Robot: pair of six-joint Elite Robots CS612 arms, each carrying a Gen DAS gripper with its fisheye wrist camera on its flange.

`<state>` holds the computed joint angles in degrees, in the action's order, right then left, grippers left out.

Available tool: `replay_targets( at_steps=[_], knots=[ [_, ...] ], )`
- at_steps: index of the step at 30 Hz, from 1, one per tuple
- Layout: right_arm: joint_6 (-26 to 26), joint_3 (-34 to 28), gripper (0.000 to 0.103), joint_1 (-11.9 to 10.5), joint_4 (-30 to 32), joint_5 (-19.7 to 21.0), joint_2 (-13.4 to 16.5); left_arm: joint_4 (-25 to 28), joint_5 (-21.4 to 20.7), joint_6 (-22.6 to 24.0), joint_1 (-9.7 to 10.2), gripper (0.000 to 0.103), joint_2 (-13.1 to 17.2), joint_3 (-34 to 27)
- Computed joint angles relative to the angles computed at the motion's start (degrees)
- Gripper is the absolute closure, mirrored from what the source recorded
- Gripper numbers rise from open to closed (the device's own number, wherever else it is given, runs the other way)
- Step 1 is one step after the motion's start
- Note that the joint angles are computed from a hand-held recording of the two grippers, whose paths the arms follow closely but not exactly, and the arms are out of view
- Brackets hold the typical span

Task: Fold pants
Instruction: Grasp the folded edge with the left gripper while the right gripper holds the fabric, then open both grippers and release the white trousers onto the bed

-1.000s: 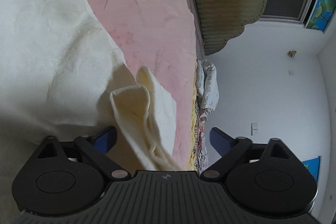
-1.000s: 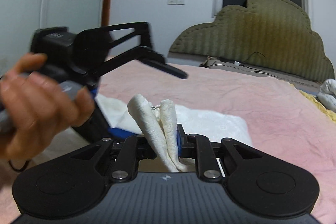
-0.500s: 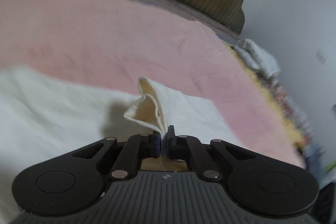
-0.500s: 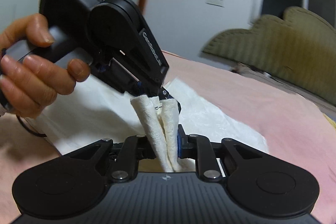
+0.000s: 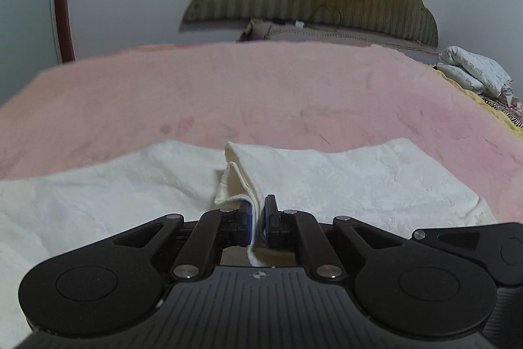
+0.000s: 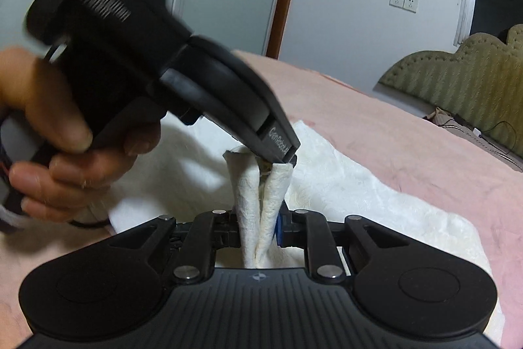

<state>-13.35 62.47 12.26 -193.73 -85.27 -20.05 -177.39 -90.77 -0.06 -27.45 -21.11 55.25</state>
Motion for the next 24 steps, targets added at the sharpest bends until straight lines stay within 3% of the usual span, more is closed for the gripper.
replay_targets(
  at_steps=[2,5,7,10,12,14,15,16,18,20,22,24],
  knots=[
    [0.4,-0.7,0.085,0.2,-0.2,-0.7,0.5,1.3,1.2,1.2,-0.23,0.093,0.2,-0.4],
    [-0.6,-1.2,0.071,0.7,5.0,-2.8,0.1,4.4,1.8,0.1,-0.47,0.091,1.3,-2.3],
    [-3.0,0.7,0.058,0.9,3.8,-3.7,-1.0,3.8,2.1,0.3,-0.51,0.089,1.3,-2.1],
    [-5.1,6.7,0.056,-0.1,1.7,-0.2,-4.6,2.2,3.0,0.5,-0.66,0.089,0.8,-0.9],
    [-1.7,10.4,0.056,-1.6,-0.9,3.0,-6.9,1.5,3.1,0.4,-0.64,0.089,0.7,-0.7],
    [4.5,12.3,0.056,-2.9,-3.8,2.1,-8.1,1.5,3.3,0.7,-0.71,0.089,0.8,-0.8],
    [7.9,12.8,0.05,-3.6,-4.4,1.4,-8.3,1.6,3.5,1.0,-0.73,0.089,1.0,-1.0],
    [10.9,13.1,0.038,-4.3,-2.7,1.0,-8.7,1.5,3.6,1.0,-0.75,0.089,1.0,-0.9],
    [14.1,14.0,0.032,-5.2,6.5,0.9,-10.2,1.2,3.3,0.8,-0.66,0.089,0.8,-0.6],
    [9.2,15.1,0.032,-5.3,11.1,1.0,-11.0,1.4,3.4,0.7,-0.61,0.088,0.3,0.0],
    [4.9,16.5,0.031,-4.5,10.1,0.1,-11.5,2.6,4.7,-0.5,-0.51,0.083,0.0,0.1],
    [5.2,17.7,0.031,-3.9,6.3,0.8,-11.6,4.0,6.5,-3.0,-0.36,0.076,-0.3,0.2]
  ],
)
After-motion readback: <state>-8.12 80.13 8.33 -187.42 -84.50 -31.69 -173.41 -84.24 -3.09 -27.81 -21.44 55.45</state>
